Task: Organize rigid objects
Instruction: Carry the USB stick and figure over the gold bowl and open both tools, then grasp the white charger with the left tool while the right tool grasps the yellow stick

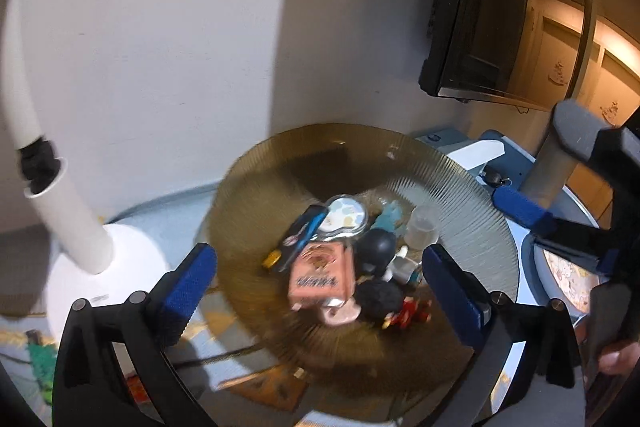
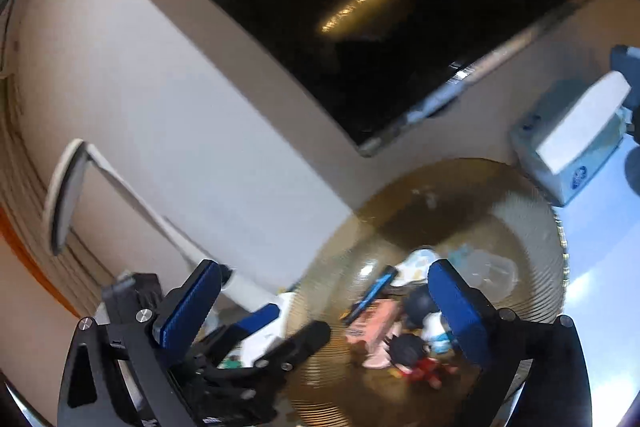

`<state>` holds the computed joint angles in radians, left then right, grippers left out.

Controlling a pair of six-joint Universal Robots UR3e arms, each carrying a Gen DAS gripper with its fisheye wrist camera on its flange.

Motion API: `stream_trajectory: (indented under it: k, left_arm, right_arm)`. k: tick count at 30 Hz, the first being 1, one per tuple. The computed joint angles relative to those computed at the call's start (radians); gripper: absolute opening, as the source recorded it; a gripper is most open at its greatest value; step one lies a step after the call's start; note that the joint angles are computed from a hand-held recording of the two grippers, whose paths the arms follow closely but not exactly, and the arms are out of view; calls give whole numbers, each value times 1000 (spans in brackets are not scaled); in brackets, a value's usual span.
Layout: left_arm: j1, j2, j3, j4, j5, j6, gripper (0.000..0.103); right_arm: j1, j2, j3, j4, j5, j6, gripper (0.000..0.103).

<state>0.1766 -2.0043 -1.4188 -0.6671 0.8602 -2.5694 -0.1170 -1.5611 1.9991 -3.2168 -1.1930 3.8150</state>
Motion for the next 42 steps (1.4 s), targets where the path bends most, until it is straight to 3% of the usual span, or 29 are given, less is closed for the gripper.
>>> stream_trajectory:
  k: [5, 11, 15, 18, 21, 24, 25, 28, 30, 33, 42]
  left_arm:
    - [111, 85, -80, -32, -20, 47, 102]
    - [302, 170, -173, -39, 13, 116, 102]
    - [446, 180, -251, 9, 83, 169, 102]
    - [525, 150, -267, -30, 102, 238, 102]
    - [556, 104, -268, -54, 140, 277, 102]
    - [533, 61, -290, 18, 203, 271, 103]
    - [538, 56, -293, 22, 182, 268, 103]
    - [569, 21, -236, -69, 141, 252, 102]
    - [568, 19, -254, -6, 160, 237, 102]
    - [531, 26, -279, 62, 226, 222, 103]
    - [533, 25, -277, 58, 220, 216, 103]
  right_arm:
    - [122, 15, -92, 87, -101, -30, 103]
    - [361, 159, -321, 238, -255, -109, 103]
    - [522, 326, -513, 384, -322, -219, 103]
    - [618, 466, -662, 523, -362, -327, 103]
    - [693, 611, -863, 712, -391, -424, 103]
    - [757, 752, -1070, 861, -463, -506, 103]
    - [769, 793, -1126, 884, -477, -524, 103]
    - [772, 899, -1299, 1002, -460, -556, 103]
    - [761, 960, -1407, 1069, -424, -575, 103]
    - [729, 981, -1428, 1074, -377, -565, 103]
    - [725, 982, -1455, 1100, -379, -579, 103]
